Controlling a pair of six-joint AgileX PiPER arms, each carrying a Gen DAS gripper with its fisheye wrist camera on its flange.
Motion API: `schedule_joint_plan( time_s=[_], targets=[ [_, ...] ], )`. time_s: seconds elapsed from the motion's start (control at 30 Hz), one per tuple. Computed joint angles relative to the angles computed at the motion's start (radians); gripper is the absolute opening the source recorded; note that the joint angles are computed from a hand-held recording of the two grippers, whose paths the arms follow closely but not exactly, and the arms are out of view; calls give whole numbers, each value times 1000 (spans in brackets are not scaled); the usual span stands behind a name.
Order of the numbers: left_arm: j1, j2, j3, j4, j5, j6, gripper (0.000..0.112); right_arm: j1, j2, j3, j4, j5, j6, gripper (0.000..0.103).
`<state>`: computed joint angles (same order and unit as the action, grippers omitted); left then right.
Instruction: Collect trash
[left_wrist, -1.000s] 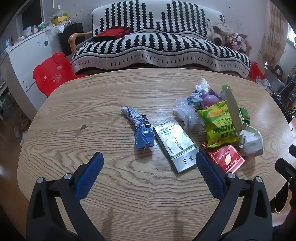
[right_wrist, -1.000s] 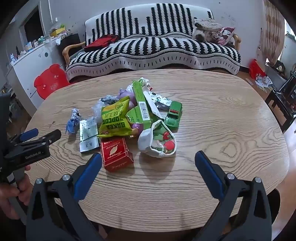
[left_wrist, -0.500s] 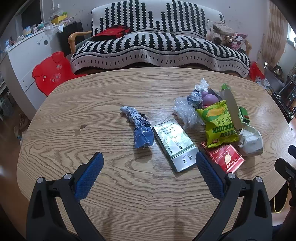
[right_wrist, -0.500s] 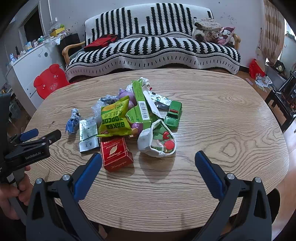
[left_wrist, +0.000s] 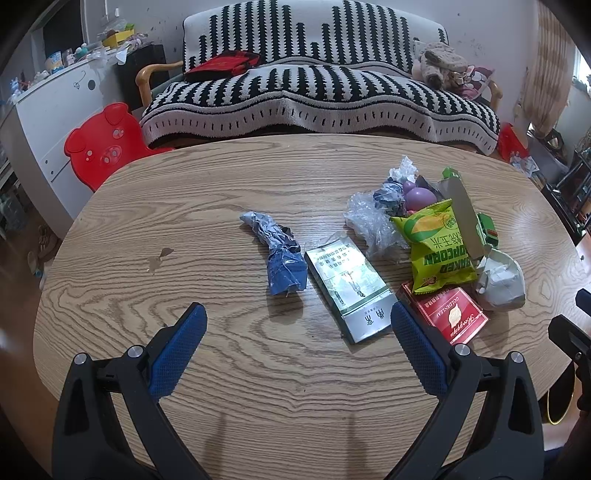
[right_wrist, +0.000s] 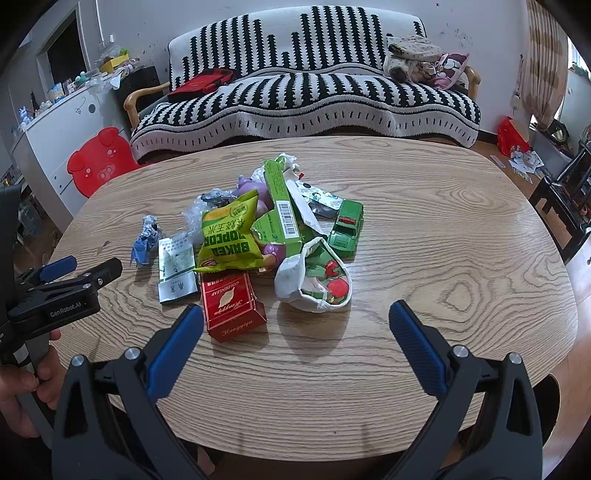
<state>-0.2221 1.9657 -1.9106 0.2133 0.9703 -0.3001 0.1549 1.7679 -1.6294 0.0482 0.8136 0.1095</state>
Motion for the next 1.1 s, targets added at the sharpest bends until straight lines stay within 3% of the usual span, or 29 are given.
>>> schedule_joint_plan(
  time_s=[1.1],
  targets=[
    [13, 27, -15, -38, 2, 26, 97, -9, 33, -35, 27, 11, -25, 97]
  ],
)
